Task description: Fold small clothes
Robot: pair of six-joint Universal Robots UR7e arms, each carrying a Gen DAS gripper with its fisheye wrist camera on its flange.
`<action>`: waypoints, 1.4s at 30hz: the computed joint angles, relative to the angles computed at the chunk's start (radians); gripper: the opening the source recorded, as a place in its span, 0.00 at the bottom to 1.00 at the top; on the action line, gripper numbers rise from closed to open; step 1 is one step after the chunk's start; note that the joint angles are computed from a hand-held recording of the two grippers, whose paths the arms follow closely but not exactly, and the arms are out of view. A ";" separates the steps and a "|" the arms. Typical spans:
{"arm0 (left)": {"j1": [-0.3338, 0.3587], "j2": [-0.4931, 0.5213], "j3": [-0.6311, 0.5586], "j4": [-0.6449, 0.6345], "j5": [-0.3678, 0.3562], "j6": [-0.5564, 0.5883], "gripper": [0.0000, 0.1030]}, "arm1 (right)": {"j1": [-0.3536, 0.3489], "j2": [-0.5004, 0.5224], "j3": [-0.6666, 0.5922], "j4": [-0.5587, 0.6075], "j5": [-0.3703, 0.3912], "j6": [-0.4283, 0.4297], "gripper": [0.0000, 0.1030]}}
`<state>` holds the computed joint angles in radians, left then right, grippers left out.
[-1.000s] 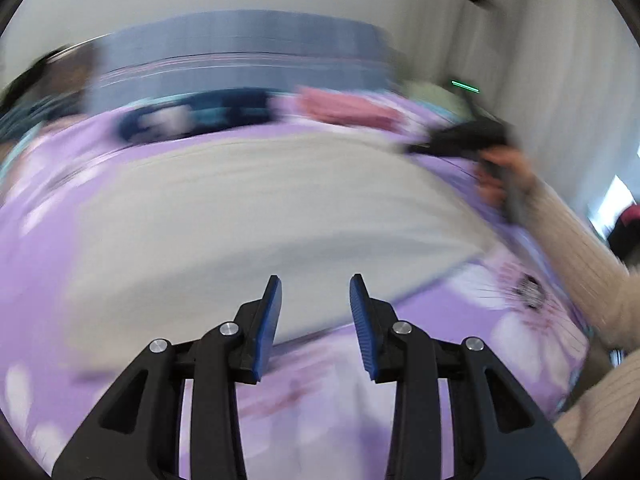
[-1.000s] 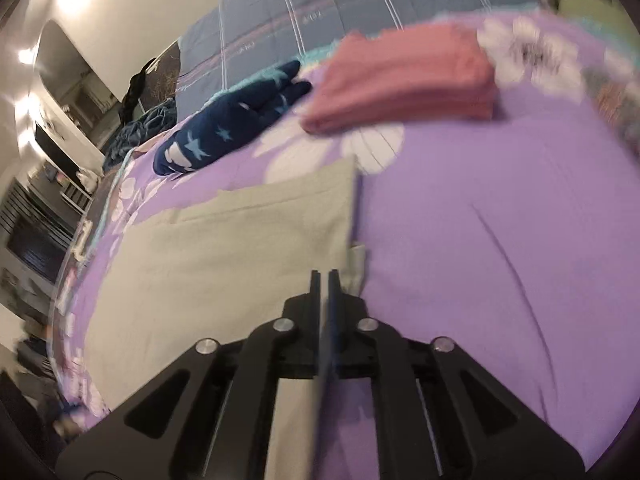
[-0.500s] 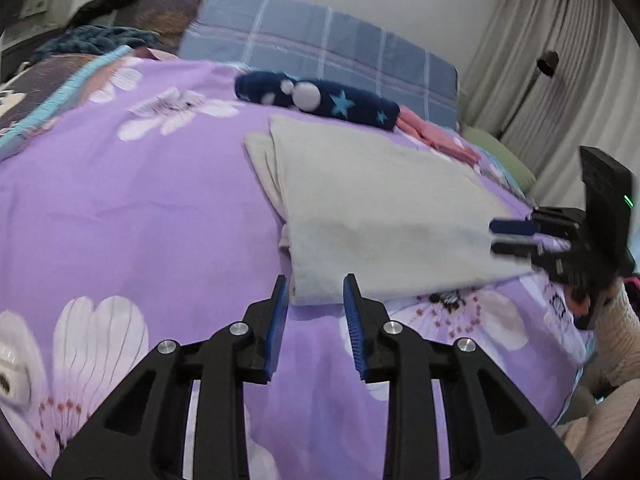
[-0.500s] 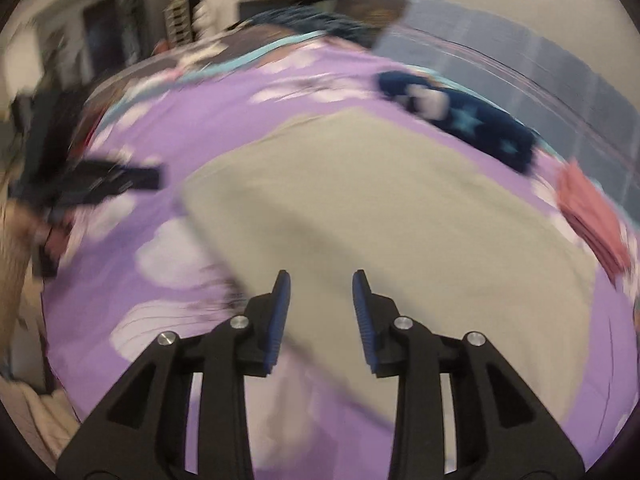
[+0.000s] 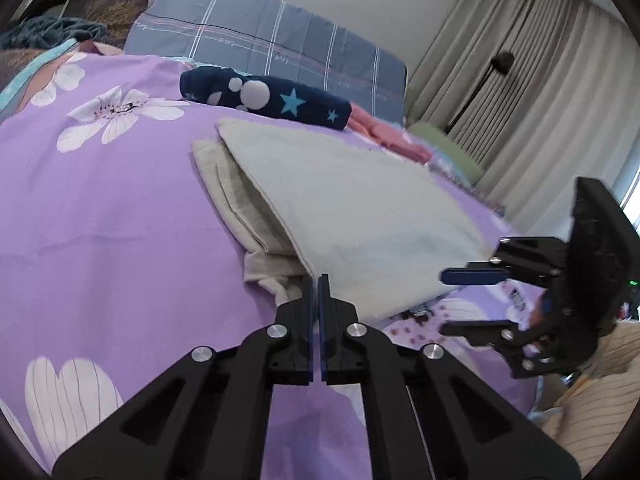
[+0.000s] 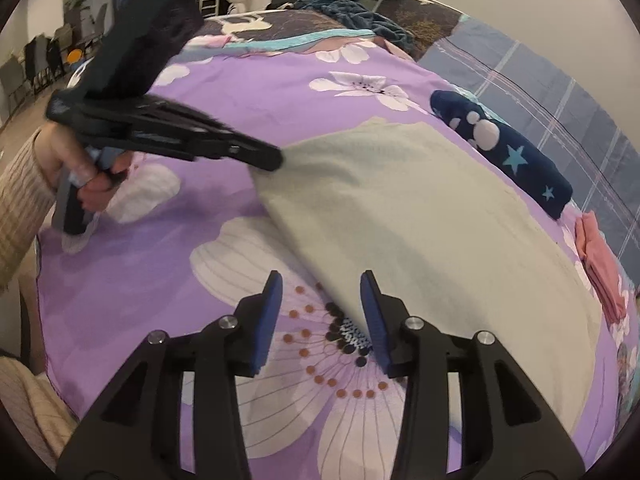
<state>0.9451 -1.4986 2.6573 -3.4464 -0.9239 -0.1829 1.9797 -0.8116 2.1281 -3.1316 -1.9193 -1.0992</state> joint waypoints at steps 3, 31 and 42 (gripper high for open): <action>0.035 0.012 0.006 0.017 -0.025 -0.032 0.01 | 0.006 0.012 -0.001 -0.009 -0.009 0.000 0.40; 0.035 -0.090 0.045 0.143 -0.006 -0.096 0.01 | 0.042 0.182 0.006 -0.268 -0.051 -0.169 0.47; -0.012 -0.157 0.109 0.010 0.146 -0.154 0.21 | 0.077 0.412 -0.071 -0.623 -0.042 -0.385 0.41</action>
<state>0.9327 -1.6557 2.7662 -3.4359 -0.7784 -0.3370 2.0566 -0.3999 2.0566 -3.7544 -1.9617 -1.4839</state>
